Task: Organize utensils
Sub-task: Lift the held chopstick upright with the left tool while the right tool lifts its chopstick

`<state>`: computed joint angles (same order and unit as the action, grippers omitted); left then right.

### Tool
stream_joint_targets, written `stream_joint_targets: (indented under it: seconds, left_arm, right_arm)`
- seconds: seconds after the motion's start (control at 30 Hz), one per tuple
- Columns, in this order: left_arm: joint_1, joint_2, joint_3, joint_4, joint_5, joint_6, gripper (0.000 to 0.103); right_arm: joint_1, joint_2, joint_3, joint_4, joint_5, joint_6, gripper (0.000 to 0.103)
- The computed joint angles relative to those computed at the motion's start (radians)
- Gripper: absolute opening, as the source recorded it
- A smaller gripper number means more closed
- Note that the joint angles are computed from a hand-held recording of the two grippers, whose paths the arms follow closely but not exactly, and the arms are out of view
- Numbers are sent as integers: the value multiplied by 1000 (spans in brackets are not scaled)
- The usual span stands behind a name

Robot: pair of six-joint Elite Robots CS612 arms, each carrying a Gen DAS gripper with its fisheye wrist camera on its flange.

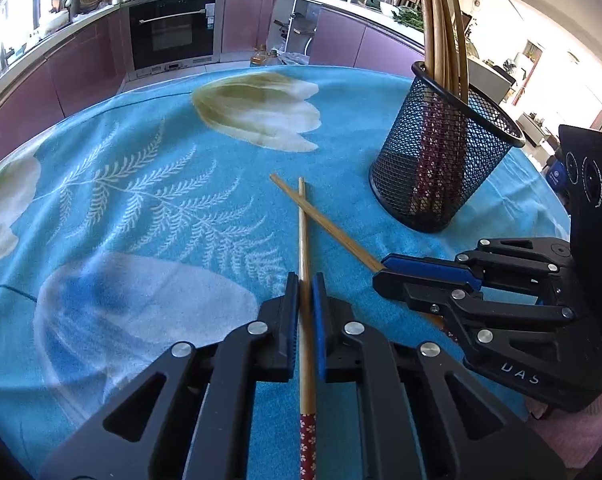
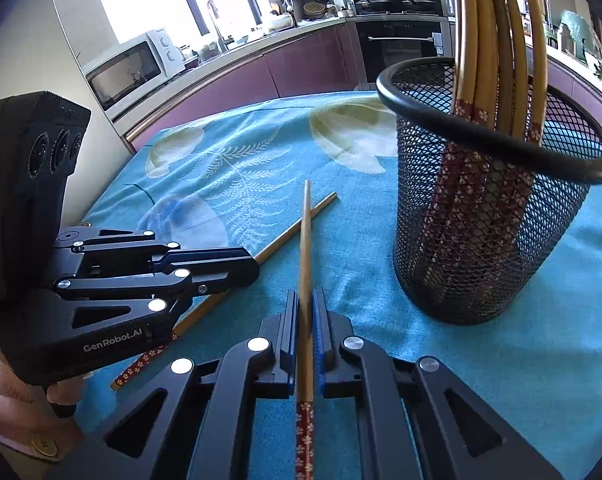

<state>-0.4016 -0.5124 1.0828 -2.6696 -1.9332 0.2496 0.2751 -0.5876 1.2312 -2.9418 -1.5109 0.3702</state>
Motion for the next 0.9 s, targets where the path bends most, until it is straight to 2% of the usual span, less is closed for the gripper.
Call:
stream_joint_targets:
  seconds: [0.37, 0.9]
  left_arm:
    - [12, -17, 24, -47, -44, -14, 8]
    - [26, -50, 54, -114, -144, -26, 8]
  right_arm:
    - [-7, -23, 42, -102, 27, 15, 6]
    - [-9, -63, 103, -219, 4, 18, 6]
